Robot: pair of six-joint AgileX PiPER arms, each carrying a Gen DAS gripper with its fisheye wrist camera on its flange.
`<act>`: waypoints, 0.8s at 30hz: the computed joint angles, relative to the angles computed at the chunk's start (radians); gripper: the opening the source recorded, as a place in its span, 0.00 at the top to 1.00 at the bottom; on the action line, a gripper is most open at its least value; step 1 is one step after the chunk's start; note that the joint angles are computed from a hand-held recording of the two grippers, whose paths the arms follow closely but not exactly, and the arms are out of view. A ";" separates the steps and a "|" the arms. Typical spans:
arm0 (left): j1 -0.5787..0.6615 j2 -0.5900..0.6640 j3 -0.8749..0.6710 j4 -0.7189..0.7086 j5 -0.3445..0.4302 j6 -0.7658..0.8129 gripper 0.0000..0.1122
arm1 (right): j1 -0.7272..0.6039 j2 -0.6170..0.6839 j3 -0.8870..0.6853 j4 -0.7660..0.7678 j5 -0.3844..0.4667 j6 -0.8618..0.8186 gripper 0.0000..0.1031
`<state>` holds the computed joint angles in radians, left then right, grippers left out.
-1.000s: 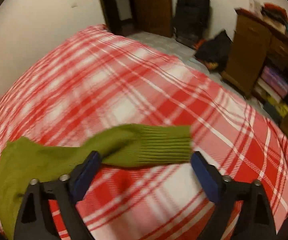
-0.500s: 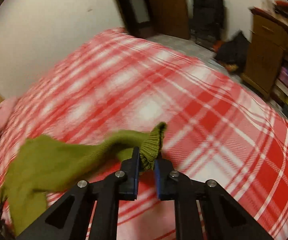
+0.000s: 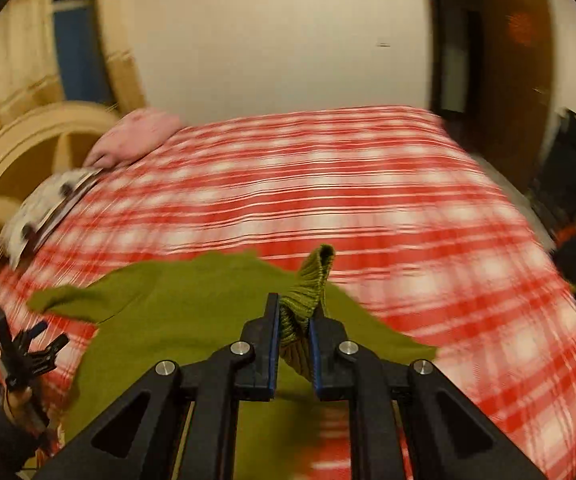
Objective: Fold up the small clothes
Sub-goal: 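Carry the gripped sleeve across the sweater body with the right tool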
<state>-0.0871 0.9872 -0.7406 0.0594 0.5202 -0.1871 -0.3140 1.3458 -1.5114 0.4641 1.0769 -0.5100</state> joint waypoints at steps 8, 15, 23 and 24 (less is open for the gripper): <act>0.072 0.023 -0.027 -0.241 0.028 0.249 0.08 | 0.352 0.066 0.185 0.060 -0.182 0.062 0.58; -0.052 0.069 -0.086 -0.184 0.057 0.141 0.08 | 0.225 -0.044 0.491 0.304 -0.152 -0.227 0.33; -0.375 0.291 -0.248 -0.127 0.080 -0.025 0.10 | -0.287 -0.137 0.727 0.510 -0.101 -0.550 0.33; -0.398 0.322 -0.269 -0.141 0.088 -0.021 0.13 | -0.327 -0.149 0.760 0.551 -0.104 -0.606 0.33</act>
